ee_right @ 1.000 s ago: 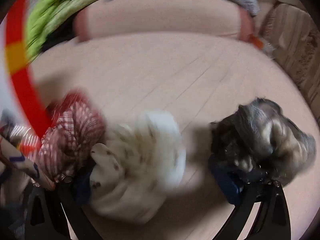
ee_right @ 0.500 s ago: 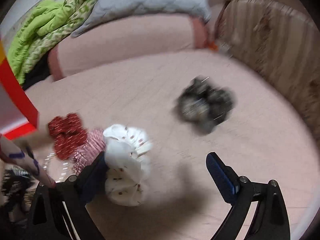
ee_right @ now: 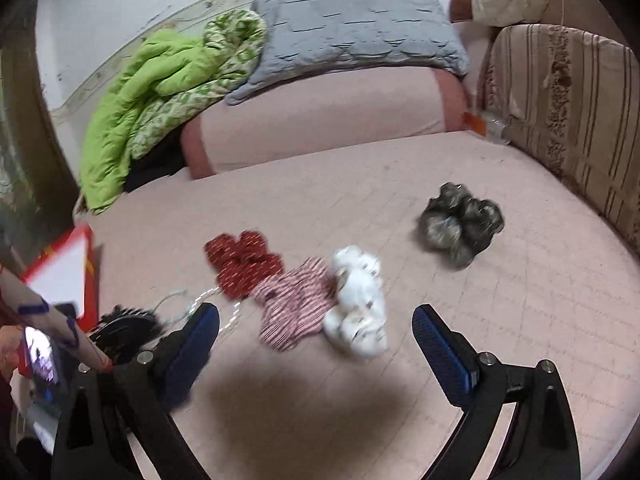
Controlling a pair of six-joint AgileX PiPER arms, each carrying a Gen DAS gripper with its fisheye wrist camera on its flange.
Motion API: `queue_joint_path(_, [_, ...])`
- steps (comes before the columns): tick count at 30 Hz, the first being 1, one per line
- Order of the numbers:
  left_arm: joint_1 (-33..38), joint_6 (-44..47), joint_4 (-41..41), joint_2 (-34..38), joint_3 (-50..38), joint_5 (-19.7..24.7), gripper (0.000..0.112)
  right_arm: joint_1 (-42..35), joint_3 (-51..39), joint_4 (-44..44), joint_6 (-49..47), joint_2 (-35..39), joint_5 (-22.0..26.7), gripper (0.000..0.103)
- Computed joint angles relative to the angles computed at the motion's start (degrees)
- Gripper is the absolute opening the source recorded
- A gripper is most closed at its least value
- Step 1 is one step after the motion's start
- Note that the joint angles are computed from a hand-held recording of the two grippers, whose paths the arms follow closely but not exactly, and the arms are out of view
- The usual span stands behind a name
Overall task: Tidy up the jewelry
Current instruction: 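Set the empty red-rimmed tray down on the bed beside the jewelry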
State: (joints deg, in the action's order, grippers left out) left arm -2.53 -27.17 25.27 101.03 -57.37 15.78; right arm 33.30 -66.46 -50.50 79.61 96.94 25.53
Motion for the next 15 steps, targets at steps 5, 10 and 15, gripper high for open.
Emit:
queue_joint_path(5, [0.2,0.7,-0.6,0.6,-0.6,-0.1,0.103,3.4,3.5,-5.7,6.8,-3.1,0.5,0.099])
queue_joint_path(10, [0.4,1.2,-1.0,0.5,-0.5,-0.3,0.103,5.5,6.7,-7.6,10.5,-5.3,0.6,0.099])
queue_joint_path(15, [0.5,1.3,-1.0,0.7,-0.6,-0.5,0.103,7.6,8.5,-9.0,12.0,-7.2,0.1,0.099])
